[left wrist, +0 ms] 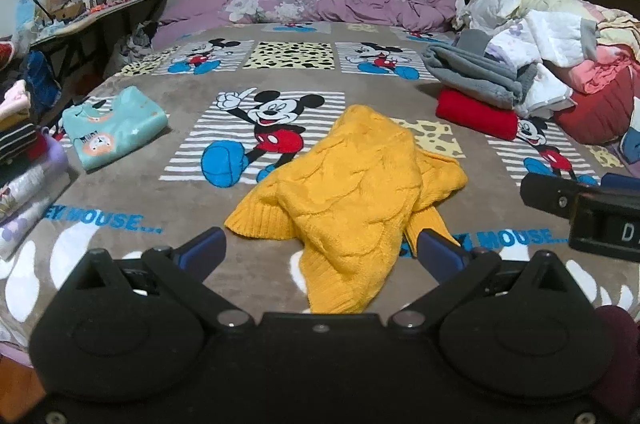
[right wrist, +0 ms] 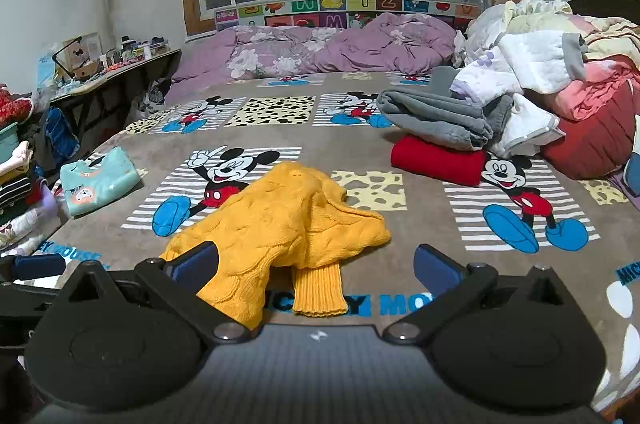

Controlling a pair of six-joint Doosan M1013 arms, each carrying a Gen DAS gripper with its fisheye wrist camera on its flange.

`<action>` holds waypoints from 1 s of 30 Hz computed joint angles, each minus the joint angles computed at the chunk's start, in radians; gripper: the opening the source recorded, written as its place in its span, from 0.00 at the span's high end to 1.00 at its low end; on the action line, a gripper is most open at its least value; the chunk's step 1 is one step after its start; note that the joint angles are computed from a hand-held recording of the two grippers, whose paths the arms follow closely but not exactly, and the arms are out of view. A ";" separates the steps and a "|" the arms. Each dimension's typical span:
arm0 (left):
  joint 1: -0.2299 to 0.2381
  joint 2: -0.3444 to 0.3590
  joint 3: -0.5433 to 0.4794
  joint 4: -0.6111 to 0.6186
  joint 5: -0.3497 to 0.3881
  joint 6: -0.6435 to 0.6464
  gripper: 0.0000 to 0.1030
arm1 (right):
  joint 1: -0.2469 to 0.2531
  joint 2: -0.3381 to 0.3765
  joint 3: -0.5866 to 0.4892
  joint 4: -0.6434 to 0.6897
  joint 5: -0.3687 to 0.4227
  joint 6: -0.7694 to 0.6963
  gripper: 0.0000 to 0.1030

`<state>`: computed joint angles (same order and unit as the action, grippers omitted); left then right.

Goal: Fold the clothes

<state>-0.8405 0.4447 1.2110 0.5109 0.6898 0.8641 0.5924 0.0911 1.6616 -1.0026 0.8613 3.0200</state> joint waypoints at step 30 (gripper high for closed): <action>-0.002 -0.004 0.007 0.007 0.001 0.000 0.00 | 0.008 0.002 0.003 -0.007 0.011 0.000 0.00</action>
<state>-0.8424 0.4405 1.2182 0.5177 0.6911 0.8640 0.6002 0.0935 1.6649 -1.0099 0.8720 3.0203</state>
